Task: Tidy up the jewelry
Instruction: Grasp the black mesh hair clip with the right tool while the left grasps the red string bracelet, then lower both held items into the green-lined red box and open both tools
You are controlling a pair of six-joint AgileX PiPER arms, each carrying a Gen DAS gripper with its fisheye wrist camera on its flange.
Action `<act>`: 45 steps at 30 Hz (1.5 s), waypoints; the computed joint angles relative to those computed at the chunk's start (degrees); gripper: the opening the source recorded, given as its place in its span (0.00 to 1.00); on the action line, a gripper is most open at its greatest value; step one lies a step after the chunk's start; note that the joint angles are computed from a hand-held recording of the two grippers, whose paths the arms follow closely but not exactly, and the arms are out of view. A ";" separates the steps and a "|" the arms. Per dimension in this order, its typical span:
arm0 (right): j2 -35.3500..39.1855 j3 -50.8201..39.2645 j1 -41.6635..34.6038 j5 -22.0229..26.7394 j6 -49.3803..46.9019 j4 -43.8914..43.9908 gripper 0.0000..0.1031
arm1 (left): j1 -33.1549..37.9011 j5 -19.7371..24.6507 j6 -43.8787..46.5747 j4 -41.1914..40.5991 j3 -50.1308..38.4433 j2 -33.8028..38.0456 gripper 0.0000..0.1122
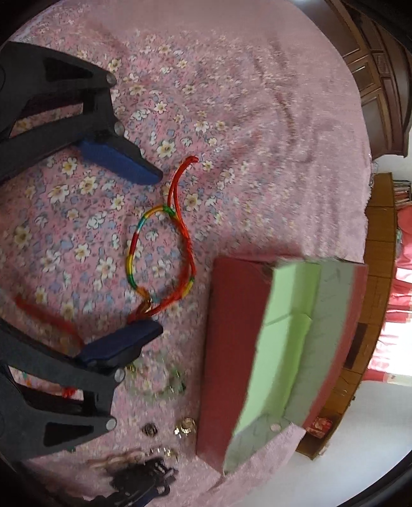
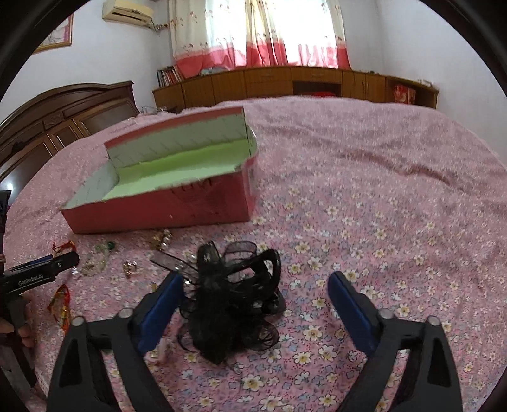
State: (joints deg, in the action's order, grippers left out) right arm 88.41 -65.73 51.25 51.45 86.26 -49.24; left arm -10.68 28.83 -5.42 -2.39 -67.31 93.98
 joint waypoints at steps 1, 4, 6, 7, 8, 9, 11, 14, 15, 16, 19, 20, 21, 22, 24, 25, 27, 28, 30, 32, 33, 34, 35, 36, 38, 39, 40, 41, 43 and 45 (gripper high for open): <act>0.09 0.05 -0.59 -0.77 -0.57 0.88 0.84 | 0.11 -0.68 0.38 -0.50 0.45 0.08 0.69; 0.34 1.05 -2.24 -3.32 -1.50 3.19 0.80 | -0.23 -1.77 -0.47 0.32 1.11 0.01 0.65; 0.30 1.88 -2.66 -4.37 -0.82 3.08 0.78 | -0.43 -2.54 -0.81 0.74 1.77 -0.29 0.54; 0.25 2.08 -2.64 -4.57 -0.45 2.77 0.76 | -0.40 -2.83 -0.49 0.47 2.20 -0.66 0.50; 0.06 2.29 -2.58 -4.81 -0.19 2.52 0.72 | -0.43 -3.37 -0.22 0.30 2.89 -1.22 0.42; -0.05 2.34 -2.46 -4.83 0.01 2.27 0.70 | -0.51 -3.78 0.01 0.27 3.53 -1.78 0.33; -0.33 2.56 -2.42 -5.20 -0.09 2.10 0.60 | -0.47 -4.00 1.67 -1.08 4.87 -3.30 0.18; -0.41 2.44 -1.91 -5.09 0.03 1.50 0.53 | -0.87 -3.24 1.87 -1.00 5.31 -4.83 0.01; -0.39 2.39 -1.81 -5.09 0.05 1.27 0.53 | -0.79 -2.96 2.63 -1.56 5.31 -5.18 0.00; -0.65 2.64 -1.40 -5.06 0.51 0.82 0.53 | -0.87 -2.95 3.17 -1.96 5.89 -5.99 0.00; -1.30 3.13 -0.47 -4.95 1.96 -0.57 0.52 | -1.73 -2.01 3.74 -3.78 7.59 -9.22 0.00; -1.52 3.14 0.08 -4.46 2.47 -1.01 0.52 | -1.73 -1.76 4.66 -5.02 8.16 -10.36 0.00; -1.69 3.07 0.45 -3.96 2.66 -1.30 0.52 | -1.71 -1.45 5.23 -5.70 8.39 -11.15 0.00; -1.93 3.09 0.85 -3.54 2.93 -1.60 0.52 | -1.90 -1.23 5.82 -6.34 9.01 -12.71 0.00; -2.50 3.04 1.75 -2.62 3.50 -2.29 0.52 | -1.63 -0.66 7.22 -7.45 9.98 -15.06 0.00; -2.74 3.13 1.94 -2.44 3.67 -2.63 0.52 | -1.88 -0.17 7.28 -7.56 10.26 -16.50 0.00; -3.18 3.06 2.52 -1.73 3.88 -3.03 0.52 | -1.84 1.51 7.60 -8.04 9.65 -18.25 0.00; -3.38 2.89 2.95 -1.19 3.98 -3.20 0.52 | -2.19 2.01 7.48 -8.19 9.71 -19.23 0.00; -3.76 2.45 3.91 -0.03 4.05 -3.58 0.52 | -2.40 2.93 7.87 -8.78 9.73 -20.98 0.00; -4.12 2.10 4.36 0.68 3.75 -3.83 0.52 | -3.54 3.76 6.98 -7.88 9.23 -22.67 0.00; -4.23 1.53 4.70 1.32 3.29 -3.96 0.52 | -4.71 4.00 5.29 -6.36 9.00 -23.32 0.00; -4.33 1.20 4.80 1.64 2.99 -4.05 0.52 | -4.82 3.78 5.46 -6.31 8.86 -23.21 0.00; -4.38 0.58 4.98 2.09 2.54 -4.17 0.52 | -5.02 3.70 5.52 -6.27 8.83 -23.43 0.00; -4.46 0.17 5.09 2.31 2.17 -4.24 0.52 | -5.34 4.18 5.55 -6.42 8.46 -24.09 0.00; -4.29 -1.34 5.02 2.55 0.71 -4.03 0.52 | -5.54 4.86 5.81 -6.77 7.14 -23.96 0.00; -4.12 -2.30 4.89 2.68 -0.30 -3.90 0.52 | -5.48 4.99 6.40 -7.20 6.07 -23.20 0.00; -3.95 -3.00 4.77 2.73 -1.03 -3.81 0.52 | -5.22 4.88 7.23 -7.77 5.38 -22.53 0.00; -3.80 -3.91 4.51 2.65 -2.11 -3.56 0.52 | -5.03 5.13 8.14 -8.37 4.18 -21.80 0.00; -3.32 -5.83 3.64 2.28 -4.59 -2.97 0.52 | -3.94 4.91 11.92 -11.09 1.29 -18.95 0.00; -2.51 -8.24 2.26 1.61 -7.53 -1.75 0.52 | -2.42 4.28 16.36 -14.08 -1.71 -15.22 0.00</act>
State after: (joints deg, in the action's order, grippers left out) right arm 85.90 -73.97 53.51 53.06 78.73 -50.99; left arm -13.11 33.11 10.95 -16.47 -69.03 78.76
